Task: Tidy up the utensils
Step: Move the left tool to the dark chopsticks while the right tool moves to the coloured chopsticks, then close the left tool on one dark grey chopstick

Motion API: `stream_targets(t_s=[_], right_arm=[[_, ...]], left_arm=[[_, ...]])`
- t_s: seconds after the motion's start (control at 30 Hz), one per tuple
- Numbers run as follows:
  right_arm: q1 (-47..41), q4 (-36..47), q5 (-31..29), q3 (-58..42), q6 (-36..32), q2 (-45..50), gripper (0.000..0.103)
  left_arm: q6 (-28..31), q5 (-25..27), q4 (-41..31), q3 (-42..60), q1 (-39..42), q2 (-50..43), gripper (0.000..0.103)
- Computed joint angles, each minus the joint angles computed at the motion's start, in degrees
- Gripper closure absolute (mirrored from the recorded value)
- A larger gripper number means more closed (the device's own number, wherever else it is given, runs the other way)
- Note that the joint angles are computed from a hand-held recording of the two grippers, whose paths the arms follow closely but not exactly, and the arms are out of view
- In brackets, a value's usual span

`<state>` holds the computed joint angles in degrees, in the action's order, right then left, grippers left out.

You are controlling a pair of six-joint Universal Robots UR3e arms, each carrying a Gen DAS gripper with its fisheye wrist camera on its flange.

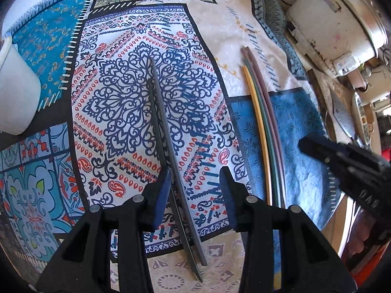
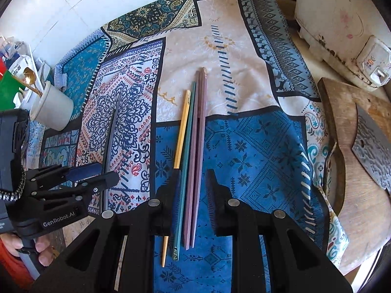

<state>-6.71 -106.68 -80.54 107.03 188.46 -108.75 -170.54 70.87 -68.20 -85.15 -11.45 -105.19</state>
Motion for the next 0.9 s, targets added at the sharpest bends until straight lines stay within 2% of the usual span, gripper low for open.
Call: stream_targets(t_s=[0.13, 0.27, 0.47, 0.7, 0.9], right_arm=[[-0.6, 0.4, 0.5, 1.1, -0.4, -1.3, 0.085], [-1.9, 0.9, 1.3, 2.3, -0.9, -3.0, 0.085], [-2.8, 1.4, 2.6, 3.8, -1.4, -4.7, 0.085], [-1.8, 0.5, 2.6, 3.8, -0.4, -4.3, 0.085], [-2.2, 0.5, 2.2, 4.2, 0.2, -5.2, 0.085]], left_arm=[[-0.2, -0.7, 0.4, 0.2, 0.4, -0.5, 0.063], [-0.9, 0.9, -0.1, 2.9, -0.6, -3.2, 0.074], [-1.7, 2.8, 1.5, 5.4, -1.6, -5.4, 0.08], [-0.8, 1.2, -0.1, 10.9, -2.9, -9.6, 0.081], [-0.1, 6.2, 1.6, 17.1, -6.3, -14.3, 0.081]])
